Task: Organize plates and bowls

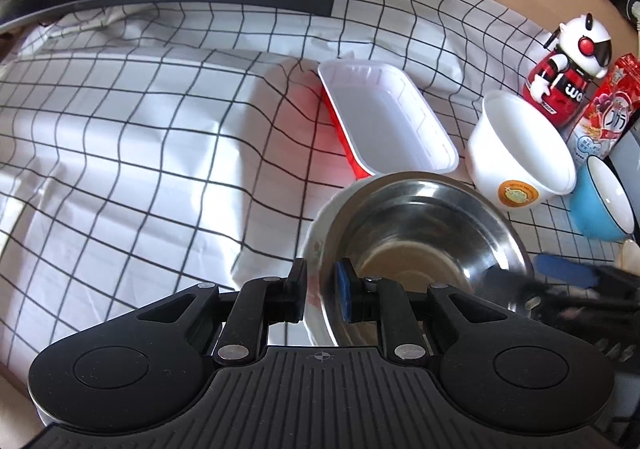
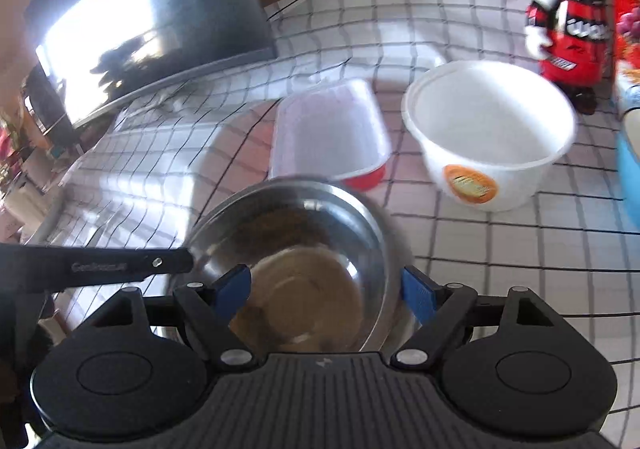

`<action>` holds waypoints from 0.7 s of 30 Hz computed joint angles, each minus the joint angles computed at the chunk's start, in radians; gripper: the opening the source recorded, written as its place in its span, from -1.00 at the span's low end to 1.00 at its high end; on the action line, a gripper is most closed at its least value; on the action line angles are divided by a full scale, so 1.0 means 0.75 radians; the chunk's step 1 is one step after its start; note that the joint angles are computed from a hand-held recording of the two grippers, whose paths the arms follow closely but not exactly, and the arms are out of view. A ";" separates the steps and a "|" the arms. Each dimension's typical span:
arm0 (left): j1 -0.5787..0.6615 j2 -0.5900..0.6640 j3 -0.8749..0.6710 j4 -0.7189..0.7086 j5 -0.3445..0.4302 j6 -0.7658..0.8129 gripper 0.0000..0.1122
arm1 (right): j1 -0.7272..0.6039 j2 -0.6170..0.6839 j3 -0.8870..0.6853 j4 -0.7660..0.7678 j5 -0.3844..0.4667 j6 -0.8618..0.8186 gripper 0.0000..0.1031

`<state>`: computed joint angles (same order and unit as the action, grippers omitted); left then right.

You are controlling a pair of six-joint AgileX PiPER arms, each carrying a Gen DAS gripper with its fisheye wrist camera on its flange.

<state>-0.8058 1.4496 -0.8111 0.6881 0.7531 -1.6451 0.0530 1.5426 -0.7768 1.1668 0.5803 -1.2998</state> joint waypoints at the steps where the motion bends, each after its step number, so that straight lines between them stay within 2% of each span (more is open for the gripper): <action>1: 0.005 0.002 0.006 0.013 -0.008 -0.008 -0.63 | -0.007 -0.025 0.018 0.039 -0.022 -0.029 0.61; 5: 0.010 -0.011 0.043 0.045 -0.052 -0.028 -0.63 | -0.011 -0.105 0.093 0.170 -0.155 -0.131 0.73; 7: 0.016 -0.020 0.078 0.071 -0.097 -0.059 -0.58 | -0.016 -0.122 0.120 0.188 -0.187 -0.133 0.89; 9: 0.040 -0.030 0.122 0.095 -0.157 -0.095 -0.48 | 0.003 -0.131 0.130 0.089 -0.207 -0.006 0.96; 12: 0.094 -0.048 0.179 0.090 -0.252 -0.096 -0.31 | 0.043 -0.124 0.135 -0.007 -0.226 0.096 0.96; 14: 0.146 -0.049 0.195 0.031 -0.317 -0.023 -0.26 | 0.067 -0.086 0.097 -0.122 -0.230 0.203 0.96; 16: 0.190 -0.035 0.196 -0.045 -0.378 0.062 -0.35 | 0.071 -0.014 0.014 -0.288 -0.183 0.399 0.84; 21: 0.265 0.059 0.171 -0.201 -0.517 0.270 -0.31 | 0.048 0.132 -0.093 -0.277 -0.091 0.470 0.54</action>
